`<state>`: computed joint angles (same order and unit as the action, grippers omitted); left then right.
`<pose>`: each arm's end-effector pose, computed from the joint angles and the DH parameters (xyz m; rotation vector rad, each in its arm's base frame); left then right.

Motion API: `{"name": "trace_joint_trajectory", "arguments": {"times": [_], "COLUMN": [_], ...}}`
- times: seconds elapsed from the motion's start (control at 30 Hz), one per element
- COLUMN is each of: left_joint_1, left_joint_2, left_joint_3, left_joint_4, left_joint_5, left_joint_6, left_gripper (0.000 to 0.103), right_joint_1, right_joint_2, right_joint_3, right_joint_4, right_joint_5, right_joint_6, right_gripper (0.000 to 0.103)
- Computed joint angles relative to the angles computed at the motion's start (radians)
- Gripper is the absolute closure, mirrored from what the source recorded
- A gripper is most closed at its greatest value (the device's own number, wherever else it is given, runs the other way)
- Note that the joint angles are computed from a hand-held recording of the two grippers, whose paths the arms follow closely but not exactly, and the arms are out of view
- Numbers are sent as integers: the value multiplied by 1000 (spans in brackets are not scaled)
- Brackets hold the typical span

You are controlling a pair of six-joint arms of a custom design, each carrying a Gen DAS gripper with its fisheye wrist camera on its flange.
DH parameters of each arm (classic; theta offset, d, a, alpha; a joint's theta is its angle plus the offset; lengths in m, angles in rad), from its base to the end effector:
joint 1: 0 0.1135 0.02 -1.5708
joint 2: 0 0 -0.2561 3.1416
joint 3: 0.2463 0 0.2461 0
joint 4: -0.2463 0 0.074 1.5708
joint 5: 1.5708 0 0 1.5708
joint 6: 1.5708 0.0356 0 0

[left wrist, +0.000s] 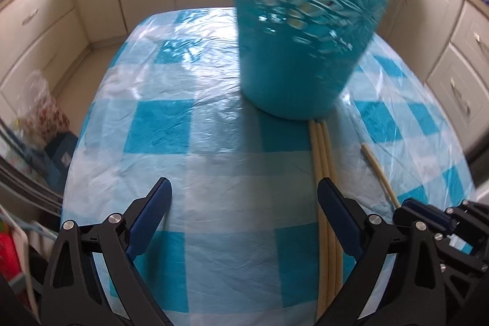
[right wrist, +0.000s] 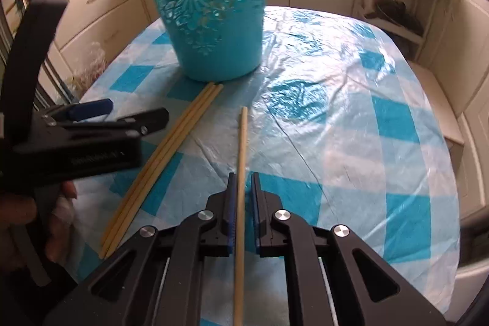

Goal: Organize utensils
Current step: 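Close the left gripper on a wooden stick and lift it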

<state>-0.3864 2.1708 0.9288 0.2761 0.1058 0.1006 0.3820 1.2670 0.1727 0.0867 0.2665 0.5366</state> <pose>0.3327 -0.1394 0.0284 0.6549 2.4614 -0.2467 0.1557 0.0524 0.0817 0.2924 2.5079 0.0204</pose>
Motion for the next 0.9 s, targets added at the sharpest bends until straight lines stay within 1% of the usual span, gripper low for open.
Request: {"name": "trace_joint_trajectory", "arguments": {"times": [0.07,0.17,0.3,0.53,0.63,0.67,0.7,0.73,0.77,0.8,0.87,0.9], "left_joint_1": [-22,-39,-42,-41,-41,-42,-44,-42,-44,-53,-53,-50], "left_joint_2": [-2,2,-3,-6,-8,-8,-6,-7,-10,-13,-18,-20], "left_joint_3": [-4,8,5,-7,-9,-12,-12,-17,-24,-35,-50,-53], "left_joint_4": [11,-1,2,24,30,35,35,40,49,62,81,83], "left_joint_5": [-17,-36,-42,-50,-45,-47,-45,-24,-15,-28,-25,-21], "left_joint_6": [9,7,5,-3,0,1,6,16,26,39,45,44], "left_gripper": [11,11,11,15,18,22,29,33,42,55,66,68], "right_joint_1": [3,-3,-21,-20,-24,-24,-24,-27,-28,-28,-28,-25], "right_joint_2": [-13,-20,-26,-40,-28,-25,-22,-27,-27,-23,-20,-17], "right_joint_3": [-10,-22,-34,-44,-43,-43,-42,-47,-47,-48,-49,-52], "right_joint_4": [1,20,41,45,60,63,66,68,69,74,79,85], "right_joint_5": [1,-9,-26,-31,-33,-33,-32,-34,-35,-35,-34,-33], "right_joint_6": [9,12,2,10,6,7,7,3,2,2,2,5], "right_gripper": [93,92,92,91,91,91,91,91,91,91,91,91]}}
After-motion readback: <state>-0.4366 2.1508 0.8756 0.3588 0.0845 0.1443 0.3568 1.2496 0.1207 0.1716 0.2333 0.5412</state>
